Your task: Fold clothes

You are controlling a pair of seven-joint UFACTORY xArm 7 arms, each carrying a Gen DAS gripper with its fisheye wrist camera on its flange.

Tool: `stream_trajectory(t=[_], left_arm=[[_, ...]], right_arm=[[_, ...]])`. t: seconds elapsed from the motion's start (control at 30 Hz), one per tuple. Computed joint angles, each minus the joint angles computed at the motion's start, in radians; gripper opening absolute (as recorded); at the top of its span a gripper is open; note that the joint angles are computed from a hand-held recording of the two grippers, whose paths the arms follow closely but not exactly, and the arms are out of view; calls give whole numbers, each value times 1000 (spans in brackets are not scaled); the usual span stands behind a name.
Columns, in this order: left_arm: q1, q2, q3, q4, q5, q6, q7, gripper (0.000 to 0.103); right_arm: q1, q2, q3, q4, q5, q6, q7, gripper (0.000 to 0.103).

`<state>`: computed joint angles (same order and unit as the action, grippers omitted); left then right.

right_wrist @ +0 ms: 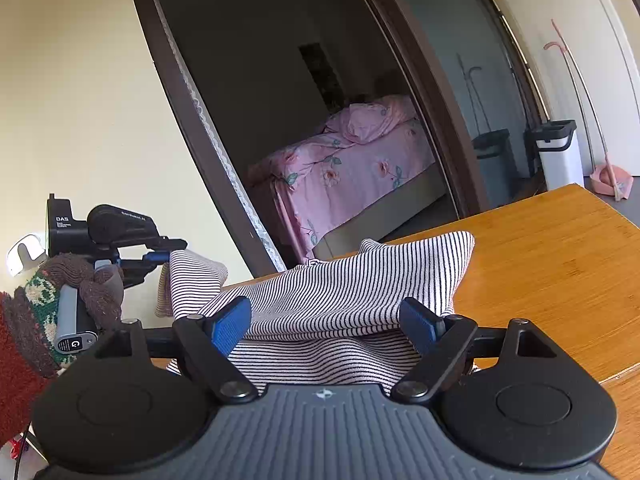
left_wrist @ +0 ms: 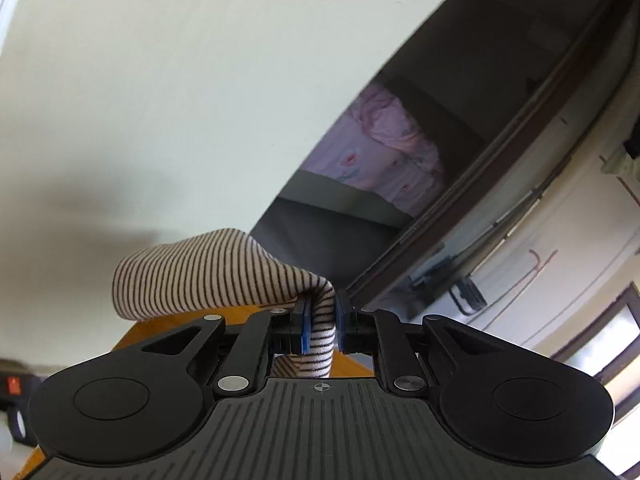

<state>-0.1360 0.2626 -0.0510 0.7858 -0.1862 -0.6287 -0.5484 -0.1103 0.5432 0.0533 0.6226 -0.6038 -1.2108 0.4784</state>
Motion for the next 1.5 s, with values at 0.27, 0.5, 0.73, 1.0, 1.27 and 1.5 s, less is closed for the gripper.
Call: stream_trajectory(t=[0.27, 0.5, 0.73, 1.0, 1.27, 1.5], left_arm=[[-78, 14, -65, -19, 267, -27, 179, 15], [-75, 23, -98, -87, 345, 19, 198, 30], [-152, -70, -66, -244, 176, 17, 331, 86], [-140, -64, -73, -318, 117, -55, 288, 98], [-87, -67, -73, -336, 208, -85, 175, 102], [-125, -87, -74, -351, 123, -73, 194, 103]], right_arm=[[18, 8, 9, -15, 79, -36, -16, 82], [29, 19, 5, -18, 129, -71, -9, 82], [21, -26, 0, 17, 86, 59, 45, 82], [52, -78, 28, 265, 159, 592, 7, 60], [-92, -100, 164, 331, 41, 680, 31, 7], [-36, -69, 101, 319, 96, 779, -20, 7]])
